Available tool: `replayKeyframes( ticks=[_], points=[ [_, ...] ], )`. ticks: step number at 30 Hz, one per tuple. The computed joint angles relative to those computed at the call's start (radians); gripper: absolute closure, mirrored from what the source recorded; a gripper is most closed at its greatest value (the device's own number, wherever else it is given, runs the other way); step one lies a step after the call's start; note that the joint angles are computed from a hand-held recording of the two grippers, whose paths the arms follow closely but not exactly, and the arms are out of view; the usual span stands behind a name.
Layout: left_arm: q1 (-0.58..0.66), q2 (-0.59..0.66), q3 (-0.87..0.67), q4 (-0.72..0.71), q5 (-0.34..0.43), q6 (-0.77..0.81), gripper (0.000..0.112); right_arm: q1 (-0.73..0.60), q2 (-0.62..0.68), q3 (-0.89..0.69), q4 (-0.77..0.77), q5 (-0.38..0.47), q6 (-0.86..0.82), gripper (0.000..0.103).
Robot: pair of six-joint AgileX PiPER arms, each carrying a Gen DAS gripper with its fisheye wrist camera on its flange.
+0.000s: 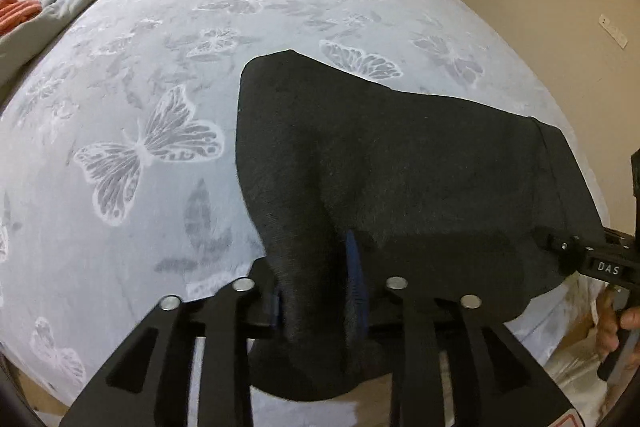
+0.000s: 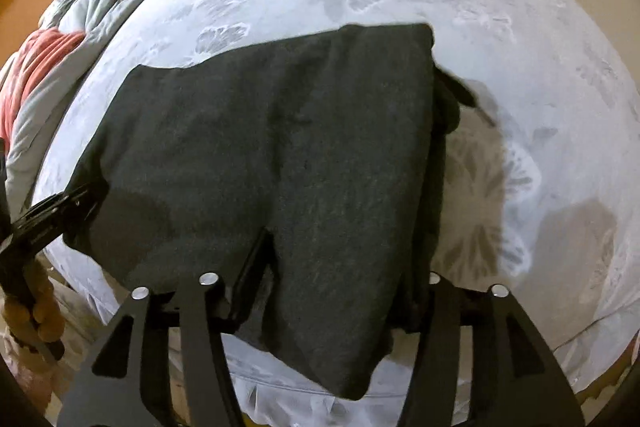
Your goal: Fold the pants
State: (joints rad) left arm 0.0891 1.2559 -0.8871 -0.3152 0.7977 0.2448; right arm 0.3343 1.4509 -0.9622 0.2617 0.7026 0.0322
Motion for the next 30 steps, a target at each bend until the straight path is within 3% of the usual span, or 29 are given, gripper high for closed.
replayKeyframes(
  ticks=[6, 9, 14, 17, 20, 21, 22, 23, 25, 27, 30],
  points=[
    [-0.042, 0.082, -0.040, 0.017, -0.039, -0.074, 0.069, -0.037, -0.007, 0.008, 0.059, 0.012, -0.045, 0.045],
    [-0.033, 0.066, -0.011, 0.006, -0.043, -0.068, 0.058, -0.030, 0.004, 0.014, 0.097, -0.003, -0.046, 0.042],
    [-0.005, 0.107, -0.010, -0.082, -0.061, -0.034, 0.027, -0.039, 0.027, 0.003, 0.150, 0.000, -0.080, 0.031],
    [0.010, 0.138, -0.018, -0.161, -0.065, 0.011, 0.021, -0.040, 0.039, 0.000, 0.181, -0.007, -0.099, 0.021],
    [0.035, 0.150, -0.018, -0.274, -0.061, 0.103, 0.022, -0.059, 0.049, 0.004, 0.257, -0.012, -0.143, 0.016],
    [0.075, 0.158, -0.021, -0.364, -0.019, 0.185, 0.024, -0.067, 0.051, 0.007, 0.279, -0.016, -0.155, 0.016],
    [0.106, 0.166, -0.026, -0.420, 0.024, 0.236, 0.043, -0.072, 0.049, 0.011, 0.294, -0.022, -0.164, 0.025],
    [0.136, 0.171, -0.040, -0.436, 0.067, 0.247, 0.066, -0.074, 0.042, 0.018, 0.288, -0.034, -0.150, 0.051],
    [0.187, 0.174, -0.060, -0.447, 0.129, 0.252, 0.095, -0.119, 0.028, 0.044, 0.377, -0.026, -0.229, 0.076],
    [0.279, 0.178, -0.080, -0.530, 0.262, 0.304, 0.097, -0.147, -0.017, 0.067, 0.455, -0.004, -0.301, 0.079],
    [0.325, 0.063, -0.108, -0.532, 0.378, 0.326, 0.098, -0.113, -0.144, 0.095, 0.473, 0.006, -0.316, 0.079]
  ],
)
